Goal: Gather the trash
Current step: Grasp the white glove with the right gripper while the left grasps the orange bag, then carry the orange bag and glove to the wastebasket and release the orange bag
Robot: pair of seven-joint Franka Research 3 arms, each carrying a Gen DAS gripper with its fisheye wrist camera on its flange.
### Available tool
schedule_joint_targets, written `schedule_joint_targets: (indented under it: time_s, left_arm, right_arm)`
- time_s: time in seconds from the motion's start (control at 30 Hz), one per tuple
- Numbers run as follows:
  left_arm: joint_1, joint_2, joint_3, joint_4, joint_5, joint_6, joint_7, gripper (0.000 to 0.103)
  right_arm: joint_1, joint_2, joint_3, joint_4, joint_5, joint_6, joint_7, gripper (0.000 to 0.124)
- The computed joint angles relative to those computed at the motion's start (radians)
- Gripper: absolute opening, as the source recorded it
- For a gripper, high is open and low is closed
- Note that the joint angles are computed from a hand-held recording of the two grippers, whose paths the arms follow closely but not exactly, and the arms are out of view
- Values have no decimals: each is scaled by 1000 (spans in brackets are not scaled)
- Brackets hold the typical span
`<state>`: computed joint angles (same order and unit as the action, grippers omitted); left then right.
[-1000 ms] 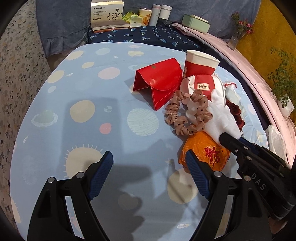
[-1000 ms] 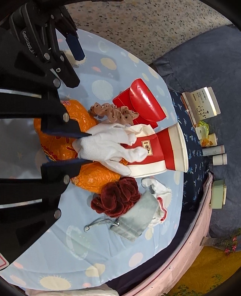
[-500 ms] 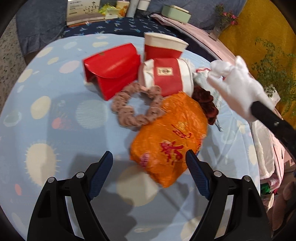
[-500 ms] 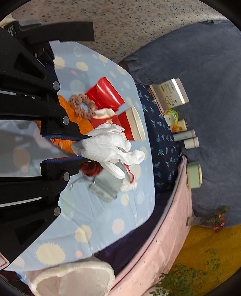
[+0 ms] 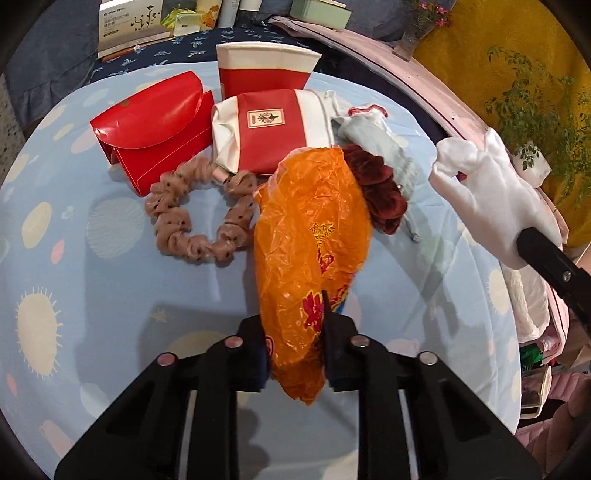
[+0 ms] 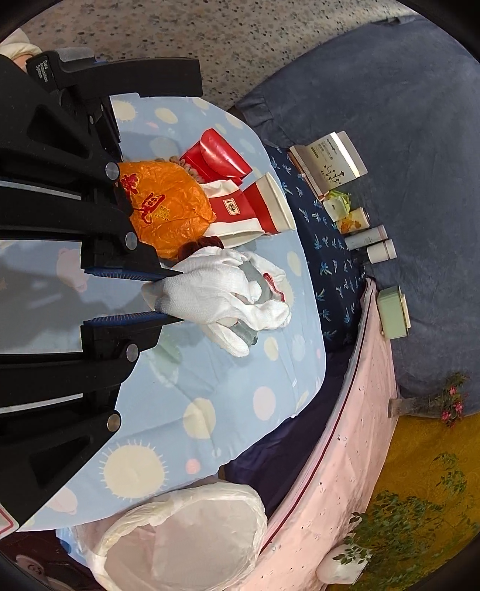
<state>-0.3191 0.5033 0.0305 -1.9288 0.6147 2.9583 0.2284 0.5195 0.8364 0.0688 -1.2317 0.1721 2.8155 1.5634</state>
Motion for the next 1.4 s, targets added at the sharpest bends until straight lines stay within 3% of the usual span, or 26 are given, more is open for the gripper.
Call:
schedule_joint_targets:
  time_s: [0.07, 0.37, 0.6, 0.97, 1.4]
  left_arm:
    - [-39, -12, 31, 1, 37, -15, -30, 17]
    - [-80, -88, 50, 9, 211, -63, -164, 16]
    - [-53, -122, -9, 63, 326, -109, -223, 16]
    - [-55, -30, -81, 275, 269, -162, -59, 16]
    - [-129, 215, -114, 665, 46, -253, 296, 16]
  right_arm:
    - [-4, -18, 4, -29, 5, 18, -5, 15]
    - [-28, -110, 16, -145, 35, 120, -27, 15]
    - [-62, -186, 29, -234, 68, 202, -53, 15]
    - [-88, -293, -23, -358, 94, 314, -48, 15]
    - [-107, -352, -126, -458, 100, 368, 14, 15]
